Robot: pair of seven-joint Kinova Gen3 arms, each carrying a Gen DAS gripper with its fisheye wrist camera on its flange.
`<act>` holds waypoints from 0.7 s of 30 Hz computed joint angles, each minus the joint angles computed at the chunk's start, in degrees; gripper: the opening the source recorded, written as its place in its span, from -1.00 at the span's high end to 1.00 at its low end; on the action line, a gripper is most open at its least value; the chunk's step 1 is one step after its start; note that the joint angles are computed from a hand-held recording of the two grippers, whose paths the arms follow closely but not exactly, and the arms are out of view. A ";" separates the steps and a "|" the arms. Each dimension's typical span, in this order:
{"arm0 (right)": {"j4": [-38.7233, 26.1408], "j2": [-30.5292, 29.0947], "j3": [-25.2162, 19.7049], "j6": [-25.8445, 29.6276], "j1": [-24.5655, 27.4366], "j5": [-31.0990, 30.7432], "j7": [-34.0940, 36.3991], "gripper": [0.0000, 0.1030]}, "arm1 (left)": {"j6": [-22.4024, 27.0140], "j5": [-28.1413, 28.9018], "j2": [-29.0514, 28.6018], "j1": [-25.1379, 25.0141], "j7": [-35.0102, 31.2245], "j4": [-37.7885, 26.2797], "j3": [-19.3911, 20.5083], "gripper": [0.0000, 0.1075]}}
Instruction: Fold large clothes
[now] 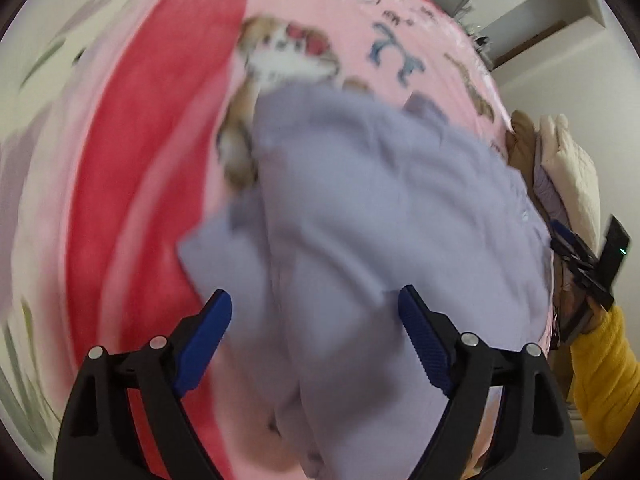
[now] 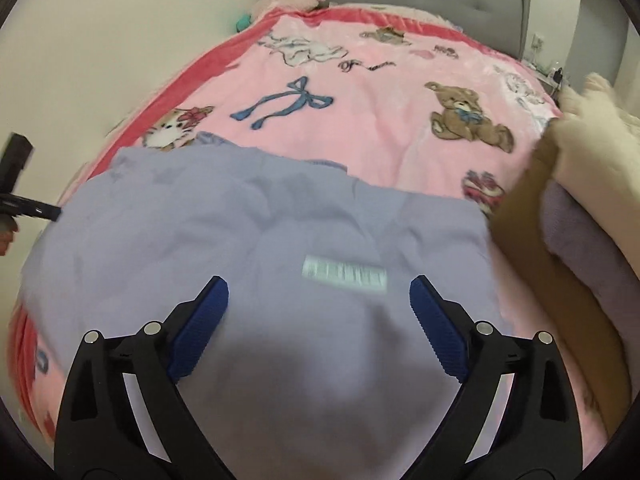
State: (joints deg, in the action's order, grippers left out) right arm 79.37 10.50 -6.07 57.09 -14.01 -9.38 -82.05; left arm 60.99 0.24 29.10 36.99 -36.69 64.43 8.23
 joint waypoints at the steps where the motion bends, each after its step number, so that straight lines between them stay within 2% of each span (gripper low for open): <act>1: 1.38 -1.49 0.74 -0.04 -0.32 0.04 -0.15 -0.77 | -1.49 -0.93 -0.80 0.81 1.93 1.92 -0.11 -0.56; 4: 4.37 -4.91 0.84 1.45 0.89 0.54 -1.46 -0.83 | -7.04 -0.16 -3.53 3.15 8.46 8.37 -2.97 -0.56; 6: 6.45 -6.82 1.39 2.26 1.39 1.13 -3.28 -0.83 | -9.78 0.22 -4.06 1.53 11.63 10.97 -1.13 -0.59; 9: 8.84 -8.57 2.27 3.38 2.62 1.04 -5.80 -0.83 | -10.64 0.61 -4.18 0.64 12.28 12.66 -0.08 -0.67; 12: 11.33 -10.53 2.81 2.63 3.70 1.10 -7.03 -0.83 | -15.09 4.84 -4.60 -2.43 10.54 16.90 1.87 -0.82; 14: 12.40 -11.58 2.98 1.78 4.24 2.20 -8.05 -0.84 | -18.41 7.86 -5.04 -3.68 9.89 19.70 2.45 -0.83; 15: 12.56 -11.77 3.06 1.58 4.44 2.69 -8.25 -0.84 | -18.71 8.11 -5.03 -3.39 8.97 19.70 2.27 -0.83; 18: 12.26 -11.39 3.93 1.14 5.61 3.32 -8.21 -0.84 | -19.20 9.99 -4.50 -5.35 2.60 18.40 5.56 -0.82; 21: 11.17 -9.67 5.97 1.28 8.29 -1.40 -3.64 -0.84 | -19.02 10.98 -4.06 -5.94 -0.98 18.08 6.08 -0.82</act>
State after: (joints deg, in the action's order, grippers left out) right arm 90.55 0.83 -0.09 58.36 -5.71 -10.78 -85.69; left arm 41.97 11.21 25.04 31.05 -37.67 82.52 14.32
